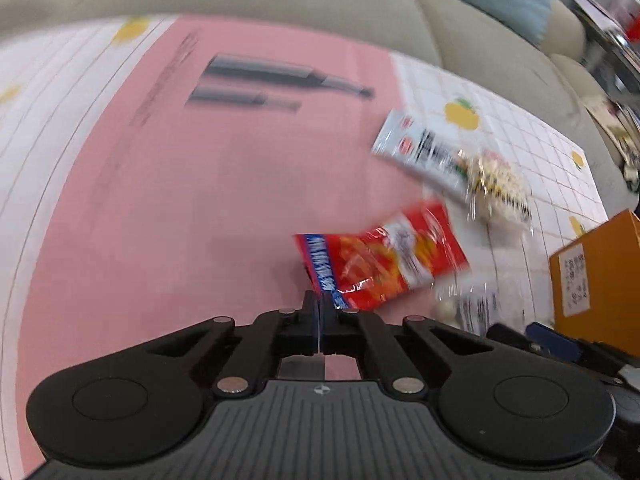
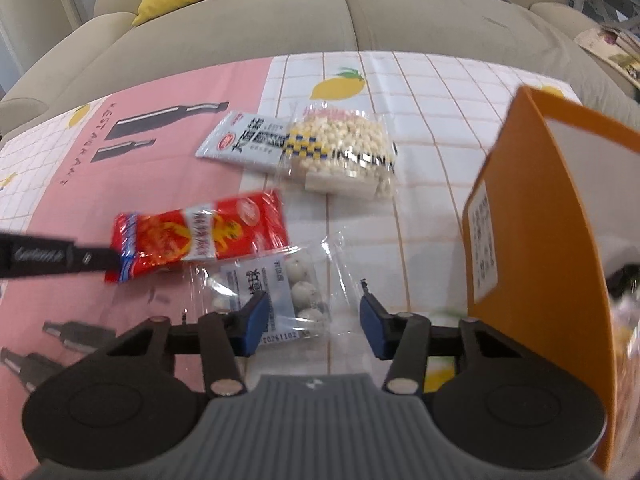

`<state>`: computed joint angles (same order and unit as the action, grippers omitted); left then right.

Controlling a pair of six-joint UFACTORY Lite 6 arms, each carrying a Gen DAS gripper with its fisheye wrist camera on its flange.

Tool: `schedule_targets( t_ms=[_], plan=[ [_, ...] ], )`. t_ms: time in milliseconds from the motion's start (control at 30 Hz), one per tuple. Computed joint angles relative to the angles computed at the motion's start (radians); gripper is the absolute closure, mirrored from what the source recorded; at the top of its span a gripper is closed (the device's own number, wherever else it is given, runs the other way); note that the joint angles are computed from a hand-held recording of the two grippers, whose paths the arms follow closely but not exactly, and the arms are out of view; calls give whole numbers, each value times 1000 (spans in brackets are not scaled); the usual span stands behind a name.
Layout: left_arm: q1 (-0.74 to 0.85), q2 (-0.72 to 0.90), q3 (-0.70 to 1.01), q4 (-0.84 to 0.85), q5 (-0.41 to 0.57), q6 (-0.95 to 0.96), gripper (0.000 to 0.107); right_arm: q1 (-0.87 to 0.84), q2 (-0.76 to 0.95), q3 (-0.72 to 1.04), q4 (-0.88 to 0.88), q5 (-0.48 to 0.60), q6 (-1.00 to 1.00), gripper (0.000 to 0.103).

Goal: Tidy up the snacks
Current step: 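Grasp the red spicy-strip pack with the left tool while the right tool grasps the clear hawthorn-ball bag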

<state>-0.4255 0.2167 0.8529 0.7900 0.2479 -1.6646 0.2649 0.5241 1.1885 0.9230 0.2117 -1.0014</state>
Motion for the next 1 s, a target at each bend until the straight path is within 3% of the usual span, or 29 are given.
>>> schedule_targets(
  t_ms=[200,333,433,600,700,767,867,933,1000],
  plan=[
    [-153,-192,-184,-20,64,-181,107,-24,-153,-196,152,22,-145,74],
    [-283,-246,-212,-46,140,-275,107,-47,-225,-274,120,90,-101,83],
    [-358,-259,-214,-76,169,-300,107,-55,-277,-327,68,152,-30,86],
    [-409,-271,-239,-184,126,-213,106,-55,-363,-426,19,234,-12,84],
    [-465,-304,-245,-120,193,-264,92,-59,-419,-486,9,252,-48,82],
    [-496,-332,-239,-69,251,-276,71,-53,-478,-539,40,219,-137,75],
    [-505,-337,-200,-36,329,-218,49,-54,-528,-580,137,174,-307,70],
    [-502,-307,-160,-2,374,-172,39,-57,-533,-582,213,157,-420,56],
    [-486,-259,-113,4,396,-100,34,-54,-524,-568,291,137,-517,49]
  ],
)
